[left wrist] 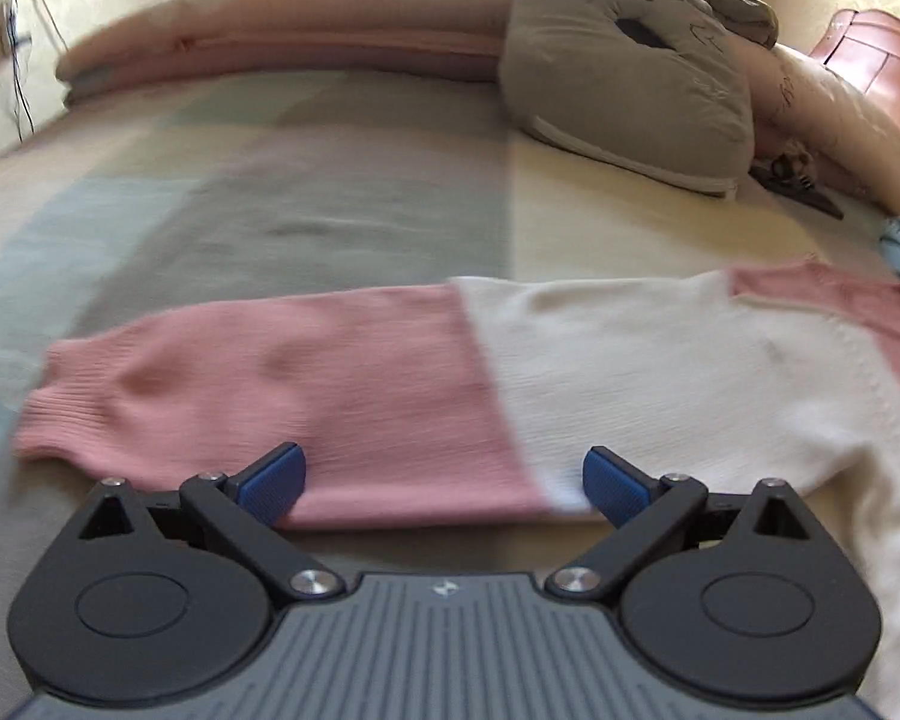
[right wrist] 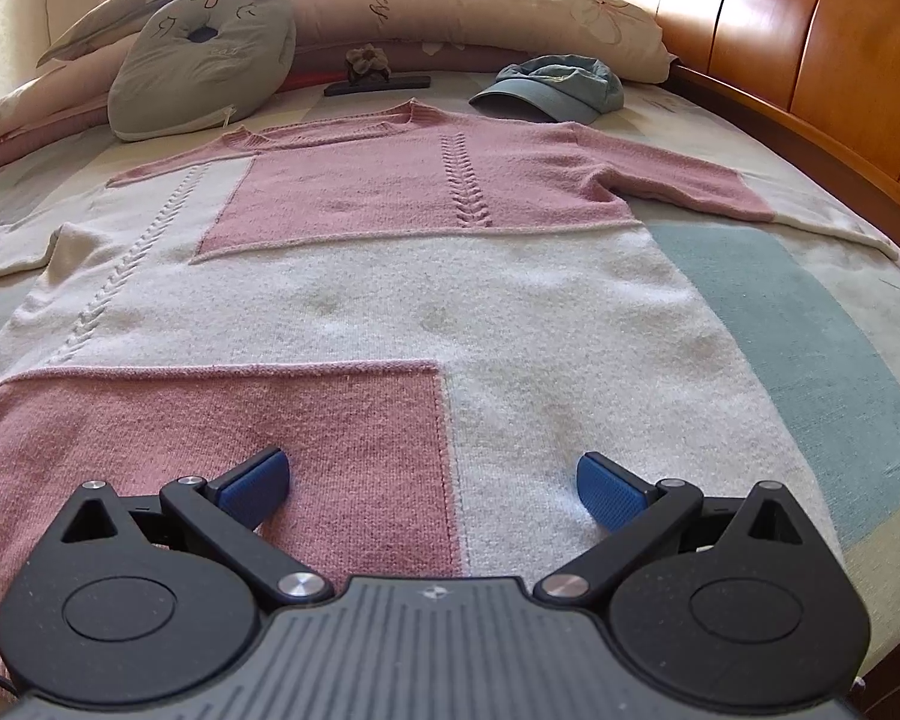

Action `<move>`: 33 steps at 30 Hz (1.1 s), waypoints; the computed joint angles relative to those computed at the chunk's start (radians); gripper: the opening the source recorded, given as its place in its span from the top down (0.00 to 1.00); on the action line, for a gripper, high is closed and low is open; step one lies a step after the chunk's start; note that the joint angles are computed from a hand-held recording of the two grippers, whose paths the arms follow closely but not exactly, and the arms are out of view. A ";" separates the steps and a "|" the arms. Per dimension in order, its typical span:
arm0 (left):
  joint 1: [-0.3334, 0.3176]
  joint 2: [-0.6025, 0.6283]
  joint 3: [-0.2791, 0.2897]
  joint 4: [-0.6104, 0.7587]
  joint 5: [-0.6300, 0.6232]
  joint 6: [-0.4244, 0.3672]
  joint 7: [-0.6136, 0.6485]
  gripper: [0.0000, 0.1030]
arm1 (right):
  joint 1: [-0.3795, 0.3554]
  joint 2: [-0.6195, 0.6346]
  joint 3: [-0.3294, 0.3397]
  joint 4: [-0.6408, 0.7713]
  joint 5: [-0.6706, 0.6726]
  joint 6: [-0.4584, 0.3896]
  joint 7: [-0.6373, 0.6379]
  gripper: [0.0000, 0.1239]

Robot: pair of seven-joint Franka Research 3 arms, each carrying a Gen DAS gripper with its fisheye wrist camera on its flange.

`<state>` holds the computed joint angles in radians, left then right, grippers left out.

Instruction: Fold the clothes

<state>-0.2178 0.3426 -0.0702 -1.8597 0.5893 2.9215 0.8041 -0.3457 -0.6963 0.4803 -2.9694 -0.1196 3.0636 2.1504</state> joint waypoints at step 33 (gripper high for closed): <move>-0.138 0.160 -0.119 0.270 -0.146 -0.055 0.482 0.03 | -0.065 -0.032 0.099 -0.035 0.022 0.071 0.039 0.17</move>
